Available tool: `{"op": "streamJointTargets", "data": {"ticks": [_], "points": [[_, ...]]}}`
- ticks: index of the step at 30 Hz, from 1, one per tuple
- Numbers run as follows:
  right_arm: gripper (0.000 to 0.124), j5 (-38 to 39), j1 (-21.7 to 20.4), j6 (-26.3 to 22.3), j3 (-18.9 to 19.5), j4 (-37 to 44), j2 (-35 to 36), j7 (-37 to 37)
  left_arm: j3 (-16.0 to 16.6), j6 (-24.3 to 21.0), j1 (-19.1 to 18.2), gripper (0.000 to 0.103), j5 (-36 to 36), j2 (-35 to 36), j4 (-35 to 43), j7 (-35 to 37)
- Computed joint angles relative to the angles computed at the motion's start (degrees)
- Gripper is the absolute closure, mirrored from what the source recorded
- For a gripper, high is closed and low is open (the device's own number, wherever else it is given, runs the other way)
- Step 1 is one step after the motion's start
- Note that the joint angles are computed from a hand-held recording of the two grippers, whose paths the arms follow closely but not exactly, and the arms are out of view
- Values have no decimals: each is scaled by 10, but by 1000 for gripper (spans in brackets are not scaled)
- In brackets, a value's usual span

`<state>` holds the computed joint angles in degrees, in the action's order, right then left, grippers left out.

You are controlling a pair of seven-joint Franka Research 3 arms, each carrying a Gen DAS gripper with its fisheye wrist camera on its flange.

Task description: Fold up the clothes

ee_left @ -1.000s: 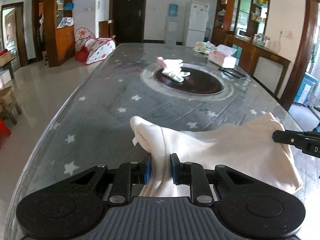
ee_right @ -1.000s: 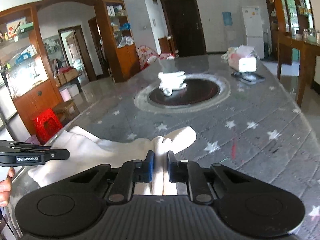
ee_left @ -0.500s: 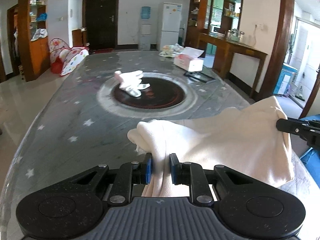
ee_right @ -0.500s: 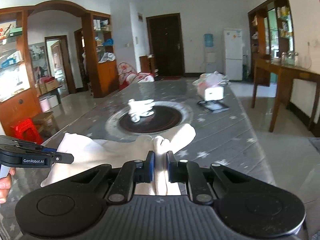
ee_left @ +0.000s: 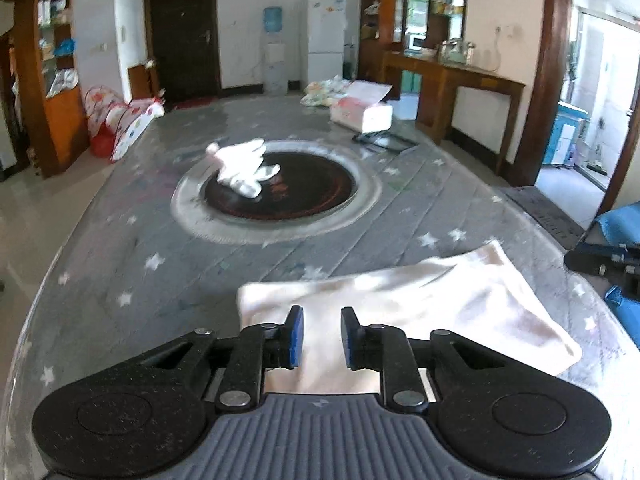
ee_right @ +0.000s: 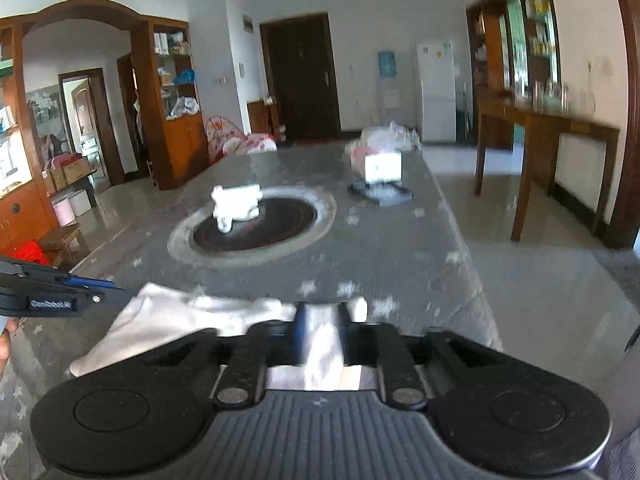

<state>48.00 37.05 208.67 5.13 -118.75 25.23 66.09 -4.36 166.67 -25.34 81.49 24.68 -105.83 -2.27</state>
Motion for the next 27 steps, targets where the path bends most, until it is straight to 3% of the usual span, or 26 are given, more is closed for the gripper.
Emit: {"op": "streamJointTargets", "data": {"ticks": [8,12,14,18,20,22,27], "points": [[73,1,3,-56,-22,48,57,38,9,10,14,47,-36,5,-24,-12],[72,-30,-11,-68,-17,56,73,76,14,37,25,47,-61,20,-22,-6],[69,-27,7,-72,-36,65,83,83,18,62,29,48,-82,31,-19,8],[71,-56,-8,-61,-24,64,89,109,54,107,7,54,-76,47,-7,-9],[94,-97,-44,-62,8,55,84,133,64,129,1,69,-84,52,-3,-8],[106,-141,-80,-62,39,48,83,165,83,144,-15,78,-87,54,-2,-10],[111,-142,-40,-34,9,31,70,173,120,139,-57,85,-52,39,-3,-39]]}}
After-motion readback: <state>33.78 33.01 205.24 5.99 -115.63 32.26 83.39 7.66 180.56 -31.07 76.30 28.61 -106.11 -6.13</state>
